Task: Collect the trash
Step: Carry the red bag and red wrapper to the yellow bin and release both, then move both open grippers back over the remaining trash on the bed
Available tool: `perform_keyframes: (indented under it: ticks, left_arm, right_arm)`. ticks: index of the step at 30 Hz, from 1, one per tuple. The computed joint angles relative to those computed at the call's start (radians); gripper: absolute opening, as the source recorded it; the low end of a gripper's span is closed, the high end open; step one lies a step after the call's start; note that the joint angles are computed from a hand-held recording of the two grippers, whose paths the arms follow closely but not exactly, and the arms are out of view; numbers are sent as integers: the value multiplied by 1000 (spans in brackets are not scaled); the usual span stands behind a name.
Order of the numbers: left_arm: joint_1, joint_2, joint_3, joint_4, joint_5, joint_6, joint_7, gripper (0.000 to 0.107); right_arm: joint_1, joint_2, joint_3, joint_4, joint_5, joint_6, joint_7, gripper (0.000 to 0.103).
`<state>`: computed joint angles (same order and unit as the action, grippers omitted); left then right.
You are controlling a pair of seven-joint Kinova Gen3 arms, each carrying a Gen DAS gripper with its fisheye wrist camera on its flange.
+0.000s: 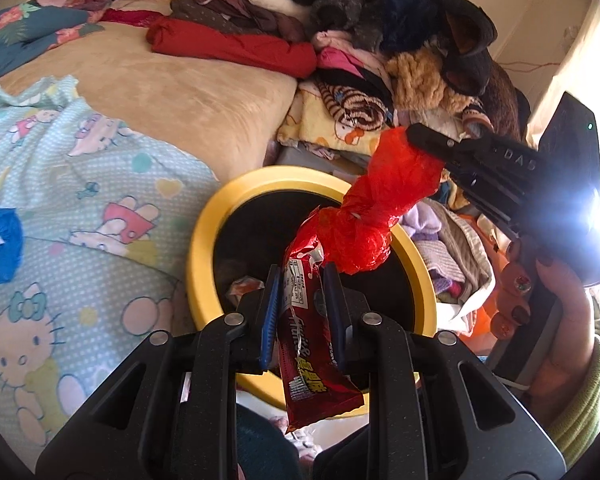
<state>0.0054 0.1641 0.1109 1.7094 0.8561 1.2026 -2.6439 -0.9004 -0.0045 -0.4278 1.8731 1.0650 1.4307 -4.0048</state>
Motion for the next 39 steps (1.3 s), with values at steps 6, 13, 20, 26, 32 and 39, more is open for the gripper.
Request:
perform_keyframes:
  ticks: [6,13,20,26,32,39]
  left_arm:
    - [37,14,19,17,-21,-36,9,16]
    - [16,-9,2,55,5,-99,5,74]
    - [-25,-78,-39,109,92,-181,-94,92]
    - [-48,-94,-66,115,123,-212,-116,92]
    - [-81,-100,-89,112,158,-223,-140,92]
    - [-117,-96,-107,98,189,-238,-151,92]
  right_arm:
    - [5,-8,1,13,-11,-14,-19,6]
    - [8,-2,-3,10,-24,17,-63,55]
    - [-7,43,21,-37,2,20,-1,71]
    - [-27,84,52,-79,46,-2,74,74]
    - [-44,115,81,-113,80,-31,125,75]
    - [-60,157,113,-162,114,-65,186,76]
